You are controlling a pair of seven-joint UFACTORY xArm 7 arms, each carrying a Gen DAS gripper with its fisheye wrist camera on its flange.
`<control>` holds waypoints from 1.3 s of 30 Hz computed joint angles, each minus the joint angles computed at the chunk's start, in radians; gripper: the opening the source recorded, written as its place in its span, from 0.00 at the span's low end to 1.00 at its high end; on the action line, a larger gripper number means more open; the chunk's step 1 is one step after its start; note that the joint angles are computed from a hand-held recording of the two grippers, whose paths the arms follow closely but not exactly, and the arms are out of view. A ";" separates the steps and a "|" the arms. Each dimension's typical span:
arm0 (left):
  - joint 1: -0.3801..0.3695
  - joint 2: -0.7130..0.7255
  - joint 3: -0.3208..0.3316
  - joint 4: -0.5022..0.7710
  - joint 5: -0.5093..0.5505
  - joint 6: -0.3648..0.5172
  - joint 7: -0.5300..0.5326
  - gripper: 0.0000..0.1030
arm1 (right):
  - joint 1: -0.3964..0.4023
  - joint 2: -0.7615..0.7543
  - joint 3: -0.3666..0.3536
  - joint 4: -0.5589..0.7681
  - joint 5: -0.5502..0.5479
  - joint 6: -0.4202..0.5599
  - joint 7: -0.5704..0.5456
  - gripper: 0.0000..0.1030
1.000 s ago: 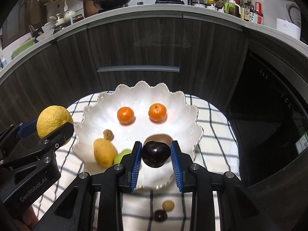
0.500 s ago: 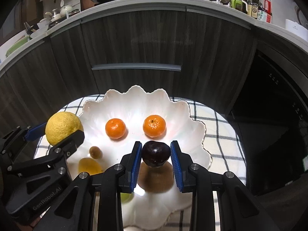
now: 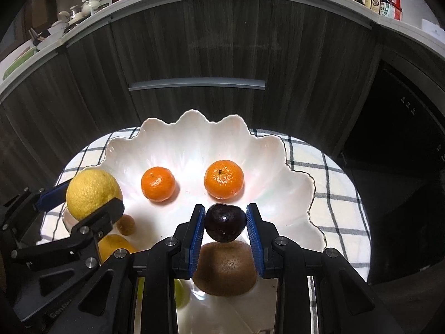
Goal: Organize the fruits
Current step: 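Carry the lemon and plum into the white bowl and open both grippers, then withdraw both grippers from the bowl toward the plum and brown fruit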
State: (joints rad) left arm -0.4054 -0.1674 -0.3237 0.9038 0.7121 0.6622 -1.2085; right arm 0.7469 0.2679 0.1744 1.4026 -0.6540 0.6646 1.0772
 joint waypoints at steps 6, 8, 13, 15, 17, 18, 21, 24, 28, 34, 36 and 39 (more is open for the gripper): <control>-0.006 0.014 0.006 0.002 -0.020 0.015 0.018 0.61 | 0.000 0.016 -0.004 0.010 0.005 0.009 -0.009 0.31; -0.008 0.012 0.000 0.006 -0.001 0.032 0.007 0.61 | 0.000 0.020 -0.005 0.013 0.010 0.009 -0.013 0.32; -0.007 0.001 0.002 0.012 0.007 0.057 -0.002 0.74 | 0.016 0.010 -0.017 0.012 -0.023 0.031 0.025 0.60; -0.006 -0.006 0.001 0.010 0.007 0.068 -0.008 0.75 | 0.019 0.003 -0.017 0.012 -0.045 0.046 0.044 0.67; -0.004 -0.016 -0.001 0.008 0.007 0.077 -0.017 0.78 | 0.021 -0.003 -0.014 0.014 -0.063 0.065 0.059 0.71; -0.002 -0.020 -0.003 0.007 0.010 0.081 -0.019 0.79 | 0.019 -0.006 -0.011 0.014 -0.067 0.069 0.062 0.72; -0.001 -0.033 -0.018 0.013 0.028 0.114 -0.034 0.83 | 0.017 -0.021 -0.003 0.009 -0.081 0.080 0.075 0.72; -0.002 -0.052 -0.035 0.020 0.058 0.152 -0.057 0.86 | 0.016 -0.047 0.005 -0.004 -0.102 0.094 0.098 0.76; -0.007 -0.085 -0.059 0.026 0.085 0.198 -0.091 0.96 | 0.009 -0.087 0.025 -0.022 -0.135 0.118 0.133 0.80; -0.016 -0.125 -0.097 0.039 0.083 0.250 -0.118 1.00 | -0.006 -0.163 0.068 -0.062 -0.171 0.171 0.167 0.82; -0.022 -0.138 -0.110 0.044 0.072 0.266 -0.127 1.00 | -0.016 -0.199 0.084 -0.088 -0.172 0.182 0.180 0.82; -0.033 -0.155 -0.136 0.053 0.060 0.286 -0.141 1.00 | -0.036 -0.256 0.112 -0.133 -0.175 0.195 0.207 0.84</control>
State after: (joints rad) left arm -0.4387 -0.3221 -0.4598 0.9572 0.7716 0.9483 -1.3494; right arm 0.7111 0.0119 0.2862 1.2694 -0.8292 0.8594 1.2843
